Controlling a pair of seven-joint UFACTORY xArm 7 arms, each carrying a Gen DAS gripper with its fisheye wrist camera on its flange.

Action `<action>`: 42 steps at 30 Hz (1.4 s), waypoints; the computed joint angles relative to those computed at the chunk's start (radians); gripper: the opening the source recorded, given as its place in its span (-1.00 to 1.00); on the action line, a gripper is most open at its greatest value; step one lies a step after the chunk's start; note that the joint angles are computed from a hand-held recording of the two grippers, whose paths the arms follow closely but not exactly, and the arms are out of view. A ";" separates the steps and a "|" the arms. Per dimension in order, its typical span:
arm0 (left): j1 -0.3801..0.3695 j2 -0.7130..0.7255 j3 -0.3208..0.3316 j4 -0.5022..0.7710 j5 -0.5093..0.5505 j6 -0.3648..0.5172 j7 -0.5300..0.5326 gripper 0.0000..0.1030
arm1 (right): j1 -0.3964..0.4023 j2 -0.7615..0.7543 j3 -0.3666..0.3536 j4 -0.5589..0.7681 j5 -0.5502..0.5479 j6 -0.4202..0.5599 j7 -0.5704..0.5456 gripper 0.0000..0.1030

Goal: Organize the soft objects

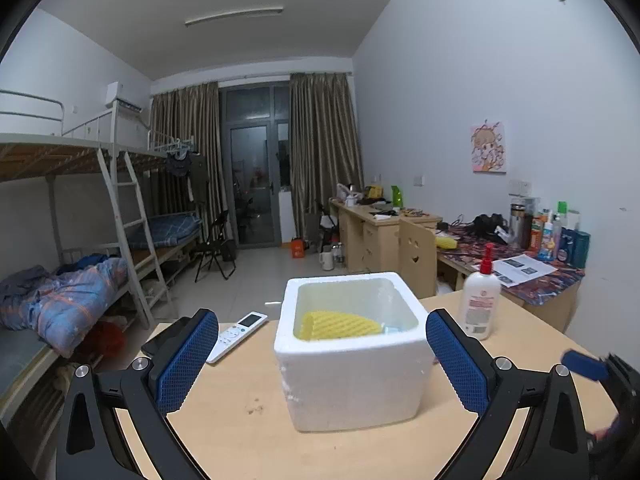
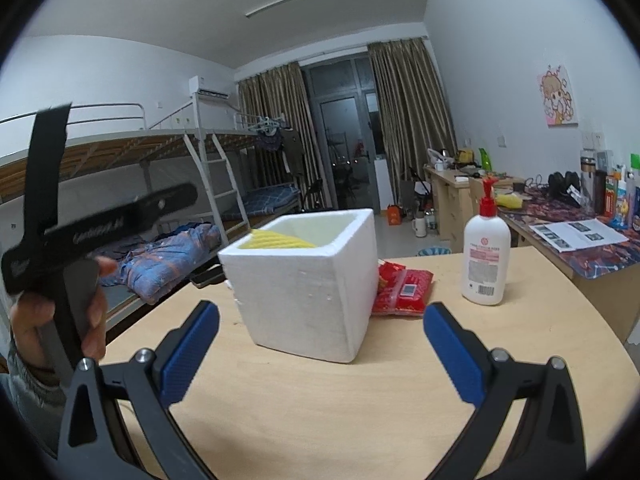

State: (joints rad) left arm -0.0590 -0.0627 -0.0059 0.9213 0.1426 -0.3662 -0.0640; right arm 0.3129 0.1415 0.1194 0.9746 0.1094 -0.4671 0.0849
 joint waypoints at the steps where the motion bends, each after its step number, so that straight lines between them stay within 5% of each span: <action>1: 0.036 -0.023 -0.038 -0.032 -0.033 -0.016 0.033 1.00 | 0.005 -0.006 0.001 -0.007 0.004 -0.005 -0.005 1.00; 3: 0.012 -0.056 -0.022 -0.077 -0.084 -0.032 0.084 1.00 | 0.023 -0.016 0.000 -0.013 0.031 -0.007 -0.033 1.00; 13: -0.019 -0.171 0.077 -0.239 0.043 -0.080 -0.028 1.00 | 0.074 -0.083 0.027 -0.081 0.184 -0.050 -0.170 1.00; 18: 0.006 -0.178 0.054 -0.287 0.028 -0.107 0.002 1.00 | 0.079 -0.091 0.042 -0.103 0.214 -0.067 -0.193 1.00; 23: -0.019 -0.170 0.110 -0.328 0.107 -0.148 -0.059 1.00 | 0.074 -0.092 0.048 -0.121 0.194 -0.074 -0.164 1.00; 30: 0.024 -0.123 0.064 -0.377 0.071 -0.231 -0.051 1.00 | 0.067 -0.069 0.047 -0.122 0.136 -0.090 -0.125 1.00; 42: 0.048 -0.103 0.047 -0.376 0.059 -0.244 -0.073 1.00 | 0.081 -0.064 0.044 -0.126 0.116 -0.093 -0.124 1.00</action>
State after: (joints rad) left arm -0.0114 -0.1658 0.0410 0.5450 0.2021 -0.6105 -0.1370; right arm 0.3939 0.0774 0.1636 0.8484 0.2251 -0.5604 -0.0392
